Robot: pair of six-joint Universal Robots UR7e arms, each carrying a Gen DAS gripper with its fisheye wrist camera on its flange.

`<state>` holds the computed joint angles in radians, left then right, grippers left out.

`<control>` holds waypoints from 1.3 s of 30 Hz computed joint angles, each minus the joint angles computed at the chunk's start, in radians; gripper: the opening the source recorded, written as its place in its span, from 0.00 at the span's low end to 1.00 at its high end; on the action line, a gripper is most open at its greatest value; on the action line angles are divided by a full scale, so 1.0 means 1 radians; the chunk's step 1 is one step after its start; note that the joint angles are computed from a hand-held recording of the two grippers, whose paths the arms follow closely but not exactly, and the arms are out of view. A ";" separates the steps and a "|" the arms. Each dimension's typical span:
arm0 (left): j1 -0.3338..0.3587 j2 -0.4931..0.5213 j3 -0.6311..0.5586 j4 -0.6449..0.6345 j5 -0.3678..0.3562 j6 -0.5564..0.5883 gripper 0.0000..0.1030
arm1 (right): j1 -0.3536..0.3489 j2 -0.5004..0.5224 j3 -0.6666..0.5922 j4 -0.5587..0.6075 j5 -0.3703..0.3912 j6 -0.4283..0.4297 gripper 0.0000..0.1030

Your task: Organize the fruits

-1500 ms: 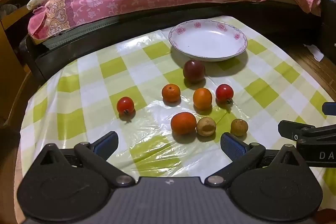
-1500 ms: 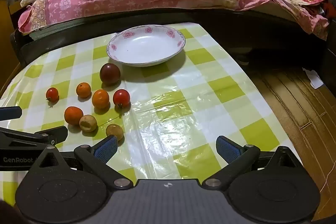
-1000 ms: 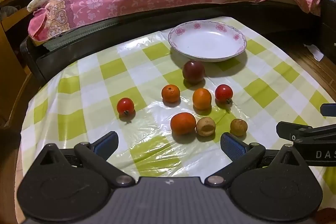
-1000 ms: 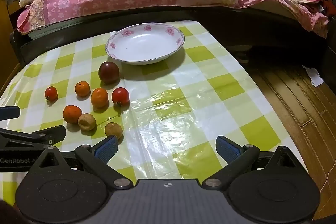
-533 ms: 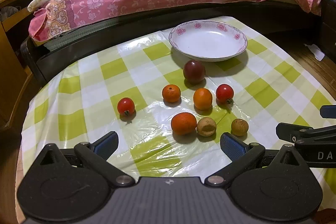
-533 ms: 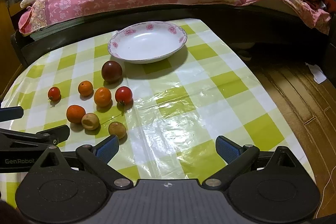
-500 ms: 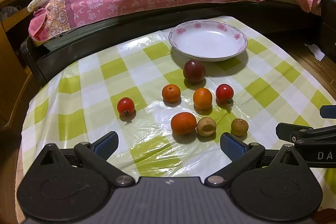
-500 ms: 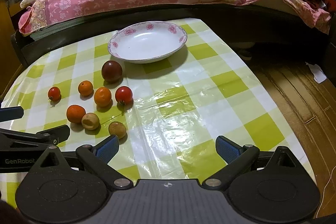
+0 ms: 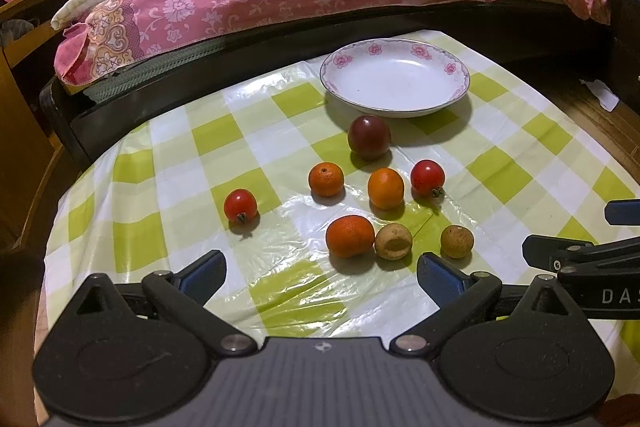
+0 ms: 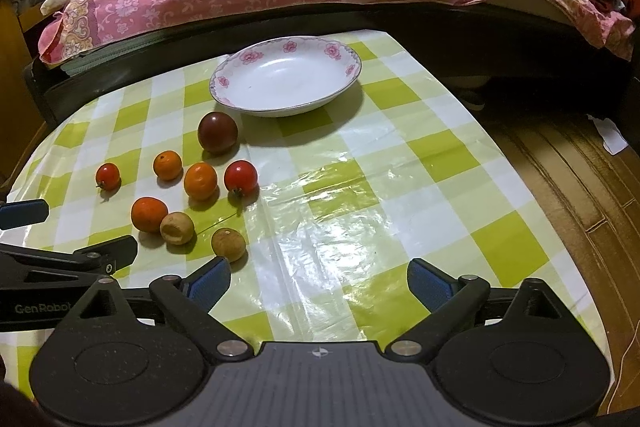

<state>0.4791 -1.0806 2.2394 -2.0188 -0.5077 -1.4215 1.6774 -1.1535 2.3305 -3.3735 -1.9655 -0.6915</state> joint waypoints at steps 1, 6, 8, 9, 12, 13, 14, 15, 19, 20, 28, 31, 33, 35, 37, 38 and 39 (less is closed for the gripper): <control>0.000 0.000 0.000 0.000 0.000 0.000 1.00 | 0.000 0.000 0.000 0.000 0.000 -0.001 0.88; 0.001 0.000 -0.002 0.004 0.001 0.003 1.00 | 0.001 0.001 -0.001 0.002 0.000 0.001 0.88; 0.000 0.000 -0.002 0.004 0.002 0.004 1.00 | 0.001 0.000 0.000 0.004 0.001 0.002 0.88; 0.001 0.000 -0.001 0.001 0.002 0.007 1.00 | 0.001 0.000 0.001 0.004 0.002 0.002 0.88; 0.000 -0.002 0.002 -0.004 0.000 0.013 1.00 | 0.000 0.000 0.002 0.005 0.005 0.002 0.88; 0.000 -0.001 0.000 -0.005 -0.001 0.014 1.00 | 0.001 0.000 0.001 0.008 0.005 0.002 0.88; 0.001 -0.001 0.000 -0.006 -0.002 0.016 1.00 | 0.000 0.000 0.001 0.011 0.005 0.003 0.87; 0.001 0.000 0.000 -0.006 -0.002 0.016 1.00 | 0.000 0.000 0.000 0.015 0.006 0.003 0.87; 0.001 0.001 0.001 -0.007 -0.002 0.016 1.00 | 0.000 -0.002 -0.001 0.024 0.009 0.005 0.86; 0.001 0.001 0.000 -0.006 -0.002 0.016 1.00 | 0.000 -0.002 -0.001 0.024 0.009 0.005 0.86; 0.000 0.002 -0.001 -0.004 -0.002 0.014 1.00 | 0.002 -0.004 -0.002 0.030 0.011 0.005 0.84; 0.000 0.003 -0.001 -0.002 -0.001 0.013 1.00 | 0.001 -0.005 -0.003 0.035 0.013 0.004 0.84; 0.000 0.003 -0.001 -0.002 -0.001 0.013 1.00 | 0.000 -0.006 -0.004 0.039 0.014 0.004 0.83; 0.000 0.003 -0.001 -0.002 -0.001 0.013 1.00 | 0.000 -0.006 -0.004 0.041 0.015 0.004 0.82; 0.000 0.003 -0.002 -0.001 -0.001 0.013 1.00 | -0.001 -0.008 -0.005 0.049 0.019 0.005 0.82; 0.000 0.004 -0.002 -0.001 -0.002 0.014 1.00 | -0.002 -0.008 -0.005 0.052 0.021 0.005 0.81; 0.000 0.004 -0.002 -0.001 -0.002 0.014 1.00 | -0.002 -0.008 -0.006 0.057 0.023 0.007 0.81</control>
